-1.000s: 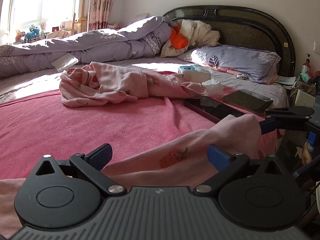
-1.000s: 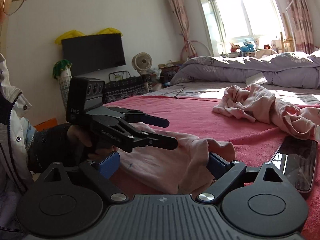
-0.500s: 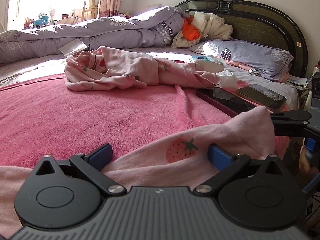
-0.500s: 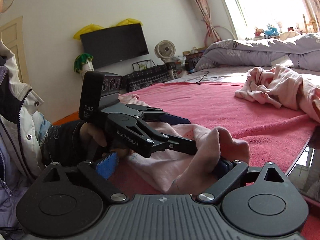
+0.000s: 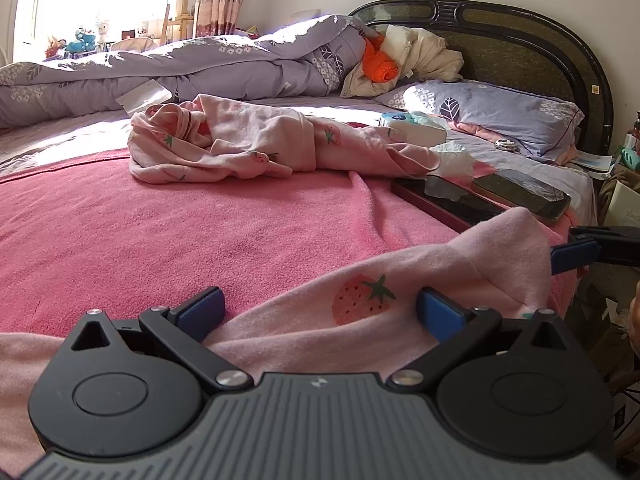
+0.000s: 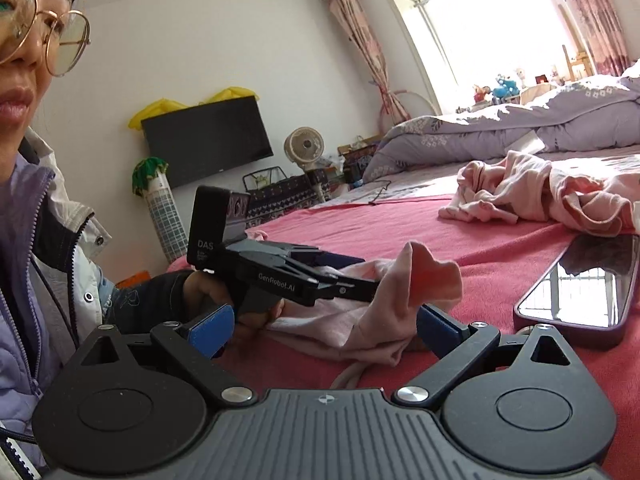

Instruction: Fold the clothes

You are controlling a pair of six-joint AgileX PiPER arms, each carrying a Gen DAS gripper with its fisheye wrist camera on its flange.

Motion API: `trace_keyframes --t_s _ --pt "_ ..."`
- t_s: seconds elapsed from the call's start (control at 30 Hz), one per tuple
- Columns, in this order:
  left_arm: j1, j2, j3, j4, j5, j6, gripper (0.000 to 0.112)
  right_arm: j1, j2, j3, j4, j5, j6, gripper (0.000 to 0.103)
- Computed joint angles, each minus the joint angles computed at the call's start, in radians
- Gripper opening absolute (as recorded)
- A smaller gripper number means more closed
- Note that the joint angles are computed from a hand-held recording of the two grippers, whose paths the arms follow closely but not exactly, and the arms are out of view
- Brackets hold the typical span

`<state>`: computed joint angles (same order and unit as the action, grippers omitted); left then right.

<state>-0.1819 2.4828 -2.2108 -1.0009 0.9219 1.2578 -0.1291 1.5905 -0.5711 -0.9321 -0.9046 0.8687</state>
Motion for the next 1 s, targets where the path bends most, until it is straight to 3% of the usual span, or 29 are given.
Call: trace_keyframes --t_s 0.2,0.37,0.5,0.7,1.0 --pt "0.041 -0.007 -0.013 0.014 0.002 -0.056 0.103 -0.006 0.169 -0.308 -0.279 0.039 0.260 0.099" --pt "0.059 0.045 -0.113 0.046 0.028 -0.146 0.103 0.010 0.326 -0.424 -0.300 -0.094 0.325 0.102" --pt "0.050 0.044 -0.092 0.041 -0.001 -0.113 0.103 -0.017 0.341 -0.372 -0.267 -0.176 0.284 0.103" --pt "0.054 0.072 -0.135 0.036 0.021 -0.122 0.103 -0.107 0.290 -0.246 -0.279 -0.284 0.275 0.103" --pt "0.053 0.065 -0.115 0.025 0.010 -0.097 0.103 -0.156 0.190 -0.066 -0.231 -0.305 0.189 0.103"
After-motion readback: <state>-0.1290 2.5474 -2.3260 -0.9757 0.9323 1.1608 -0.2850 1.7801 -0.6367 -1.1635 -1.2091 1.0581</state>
